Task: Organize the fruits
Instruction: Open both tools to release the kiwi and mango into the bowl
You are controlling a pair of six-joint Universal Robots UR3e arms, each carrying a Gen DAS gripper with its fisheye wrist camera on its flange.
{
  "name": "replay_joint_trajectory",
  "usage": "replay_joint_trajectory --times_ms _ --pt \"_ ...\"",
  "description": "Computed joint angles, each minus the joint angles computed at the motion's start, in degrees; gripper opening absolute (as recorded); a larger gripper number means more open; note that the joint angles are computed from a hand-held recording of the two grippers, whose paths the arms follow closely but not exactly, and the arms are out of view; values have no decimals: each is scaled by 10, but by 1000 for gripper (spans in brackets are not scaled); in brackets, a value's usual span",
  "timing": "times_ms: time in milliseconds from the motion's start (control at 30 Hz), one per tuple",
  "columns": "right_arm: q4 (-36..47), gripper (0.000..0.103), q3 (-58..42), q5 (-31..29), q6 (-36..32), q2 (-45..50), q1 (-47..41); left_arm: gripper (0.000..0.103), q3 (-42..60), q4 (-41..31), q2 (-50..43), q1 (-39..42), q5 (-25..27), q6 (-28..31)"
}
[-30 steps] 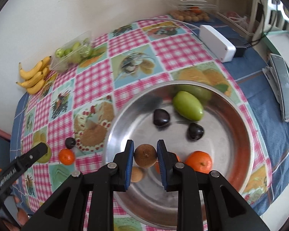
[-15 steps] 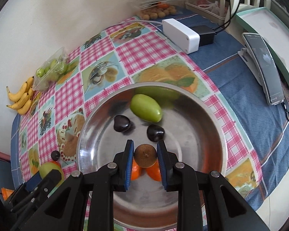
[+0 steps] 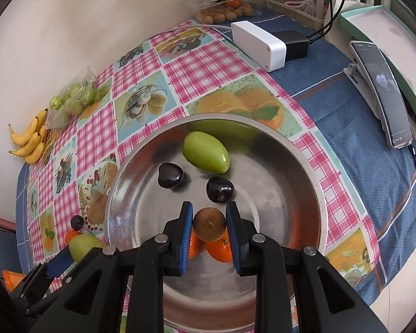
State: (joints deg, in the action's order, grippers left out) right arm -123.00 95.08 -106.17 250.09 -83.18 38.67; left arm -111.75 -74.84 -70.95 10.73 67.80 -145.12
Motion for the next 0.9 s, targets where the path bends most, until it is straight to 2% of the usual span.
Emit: replay_joint_trajectory --times_ms 533,900 --pt "0 26 -10 13 -11 17 -3 58 -15 27 -18 -11 -6 -24" --pt "-11 26 -1 7 -4 10 -1 59 -8 11 -15 -1 -25 -11"
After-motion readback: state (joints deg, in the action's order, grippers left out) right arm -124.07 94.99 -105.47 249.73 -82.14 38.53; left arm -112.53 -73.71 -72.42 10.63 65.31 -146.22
